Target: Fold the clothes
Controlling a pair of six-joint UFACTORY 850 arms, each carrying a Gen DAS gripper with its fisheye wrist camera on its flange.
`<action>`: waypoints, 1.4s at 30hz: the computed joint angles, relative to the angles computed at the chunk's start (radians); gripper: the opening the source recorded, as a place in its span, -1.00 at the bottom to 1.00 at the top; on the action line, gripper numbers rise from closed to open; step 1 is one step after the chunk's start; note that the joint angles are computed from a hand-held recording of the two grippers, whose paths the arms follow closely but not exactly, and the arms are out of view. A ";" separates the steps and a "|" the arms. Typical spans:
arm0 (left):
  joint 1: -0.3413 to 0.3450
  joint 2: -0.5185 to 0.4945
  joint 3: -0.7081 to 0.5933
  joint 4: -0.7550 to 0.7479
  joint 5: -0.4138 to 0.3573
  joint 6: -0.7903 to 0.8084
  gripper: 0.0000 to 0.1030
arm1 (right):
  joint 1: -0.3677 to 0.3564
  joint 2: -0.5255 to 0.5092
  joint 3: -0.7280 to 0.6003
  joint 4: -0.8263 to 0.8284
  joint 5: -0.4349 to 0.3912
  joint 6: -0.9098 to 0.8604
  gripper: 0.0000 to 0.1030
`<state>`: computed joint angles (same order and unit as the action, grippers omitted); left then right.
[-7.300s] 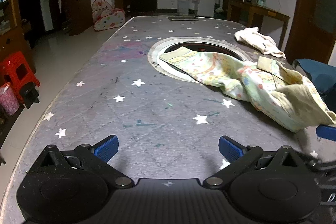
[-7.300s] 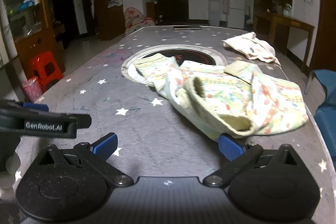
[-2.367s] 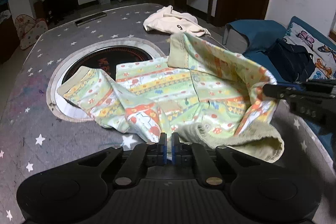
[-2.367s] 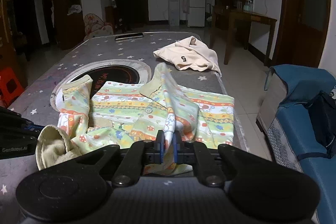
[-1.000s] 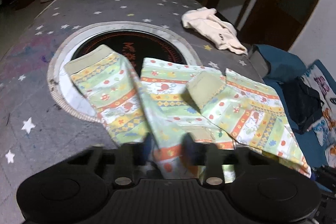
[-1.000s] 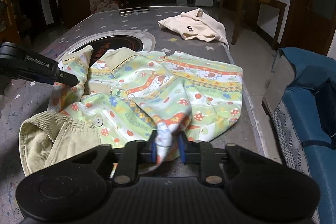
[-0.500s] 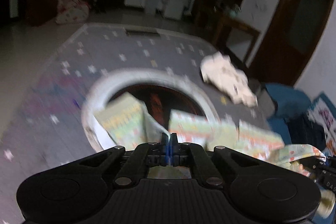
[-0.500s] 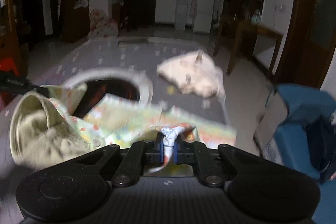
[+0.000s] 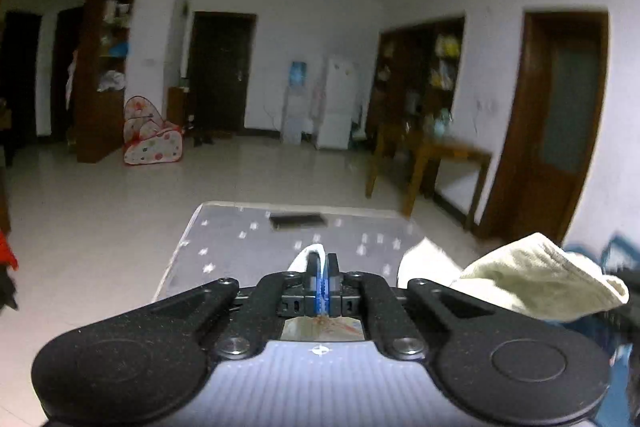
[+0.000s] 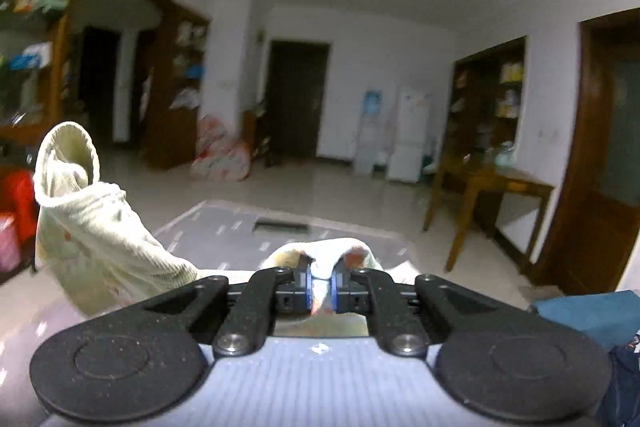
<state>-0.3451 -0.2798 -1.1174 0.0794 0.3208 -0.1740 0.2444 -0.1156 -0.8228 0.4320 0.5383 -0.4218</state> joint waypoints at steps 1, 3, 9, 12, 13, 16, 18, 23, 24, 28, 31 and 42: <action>0.002 0.015 0.036 0.026 -0.005 -0.006 -0.98 | 0.002 0.010 0.020 -0.023 -0.033 0.012 -0.87; 0.005 0.042 0.112 0.083 -0.017 -0.023 -0.98 | 0.009 0.029 0.071 -0.073 -0.095 0.039 -0.87; -0.012 0.099 0.352 0.311 -0.046 -0.155 -0.98 | 0.048 0.060 0.208 -0.136 -0.289 0.008 -0.86; -0.015 0.108 0.440 0.459 -0.062 -0.289 -0.98 | 0.091 0.061 0.250 -0.026 -0.376 -0.096 -0.78; -0.014 0.107 0.461 0.519 -0.065 -0.346 -0.98 | 0.107 0.066 0.268 0.049 -0.394 -0.171 -0.64; 0.008 0.105 0.508 0.684 -0.061 -0.489 -0.97 | 0.116 0.114 0.305 0.213 -0.419 -0.339 -0.48; 0.029 0.110 0.523 0.773 -0.060 -0.571 -0.93 | 0.117 0.149 0.326 0.327 -0.422 -0.457 -0.36; 0.088 0.158 0.514 0.936 -0.048 -0.723 -0.81 | 0.092 0.165 0.281 0.332 -0.377 -0.491 -0.27; 0.094 0.168 0.513 0.913 -0.046 -0.700 -0.74 | 0.087 0.149 0.264 0.247 -0.371 -0.409 -0.26; 0.103 0.186 0.495 0.817 -0.045 -0.611 -0.52 | 0.075 0.029 0.168 0.010 -0.355 -0.165 -0.25; 0.099 0.172 0.466 0.773 -0.041 -0.571 -0.45 | 0.074 -0.086 0.075 -0.100 -0.353 -0.045 -0.25; 0.072 0.023 0.341 0.802 -0.023 -0.646 -0.38 | 0.078 -0.373 -0.164 -0.294 -0.292 0.283 -0.26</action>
